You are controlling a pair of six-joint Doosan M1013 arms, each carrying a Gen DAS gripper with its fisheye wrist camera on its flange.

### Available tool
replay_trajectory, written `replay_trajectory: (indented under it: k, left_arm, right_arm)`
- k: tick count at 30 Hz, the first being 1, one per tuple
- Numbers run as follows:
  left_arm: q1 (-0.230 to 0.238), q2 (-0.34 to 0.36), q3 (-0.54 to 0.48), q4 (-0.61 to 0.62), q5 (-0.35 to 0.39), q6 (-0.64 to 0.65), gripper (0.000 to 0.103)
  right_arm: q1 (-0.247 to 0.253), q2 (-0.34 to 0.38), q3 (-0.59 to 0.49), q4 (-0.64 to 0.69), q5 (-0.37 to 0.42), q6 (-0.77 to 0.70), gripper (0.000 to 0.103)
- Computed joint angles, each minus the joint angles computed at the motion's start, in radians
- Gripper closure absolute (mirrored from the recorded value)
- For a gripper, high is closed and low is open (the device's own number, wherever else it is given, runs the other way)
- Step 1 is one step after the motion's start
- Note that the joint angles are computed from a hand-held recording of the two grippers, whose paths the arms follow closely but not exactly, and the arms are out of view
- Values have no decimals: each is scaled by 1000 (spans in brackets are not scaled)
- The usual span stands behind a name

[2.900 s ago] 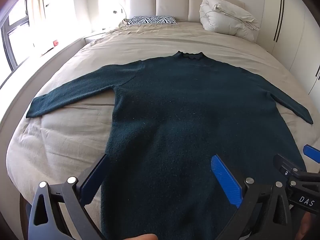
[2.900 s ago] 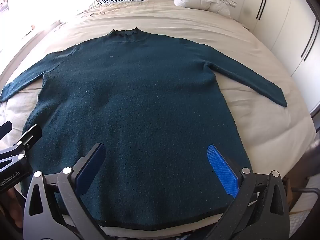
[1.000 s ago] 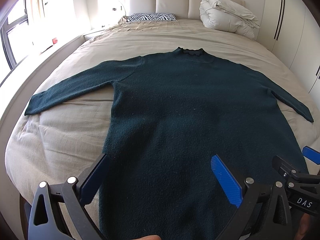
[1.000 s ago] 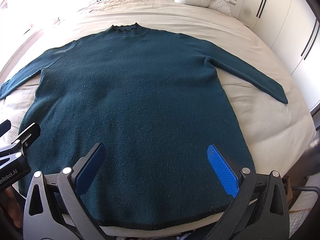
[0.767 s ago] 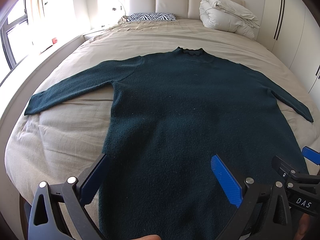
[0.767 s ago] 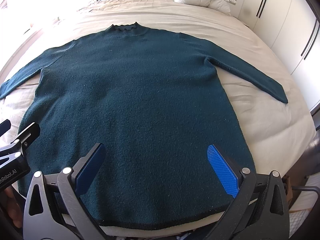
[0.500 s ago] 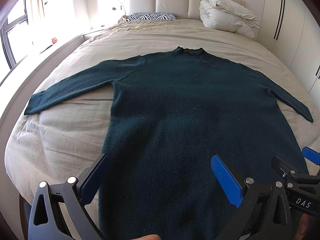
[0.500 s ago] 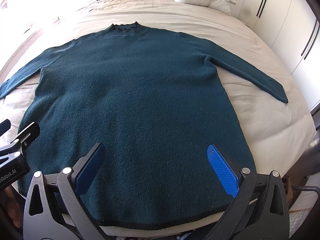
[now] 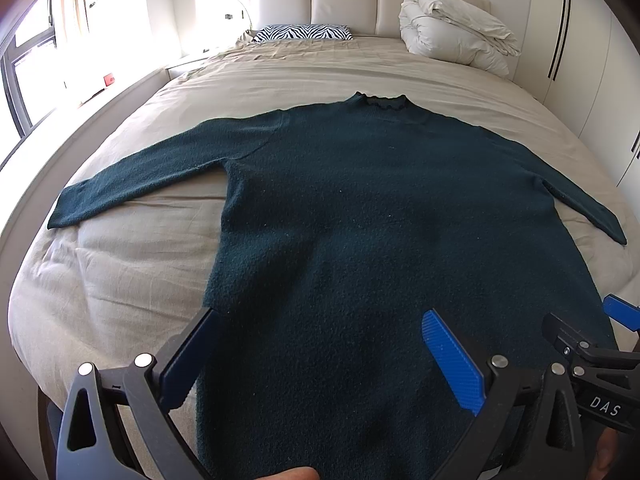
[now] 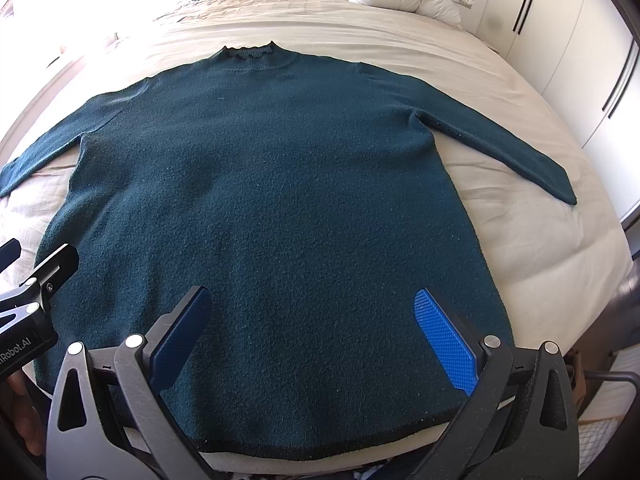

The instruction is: Fold small clothes

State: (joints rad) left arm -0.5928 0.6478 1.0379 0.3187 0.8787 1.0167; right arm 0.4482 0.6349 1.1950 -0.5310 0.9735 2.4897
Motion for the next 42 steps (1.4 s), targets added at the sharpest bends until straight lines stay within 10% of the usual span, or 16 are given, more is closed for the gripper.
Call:
replay_trajectory:
  k: [31, 42]
  left_arm:
    - [3, 0, 4, 6, -25, -8, 0]
    - [158, -29, 37, -528, -215, 241, 0]
  right_arm:
    - [-3, 19, -18, 26, 17, -21, 0]
    - [-37, 6, -28, 134, -124, -112, 0]
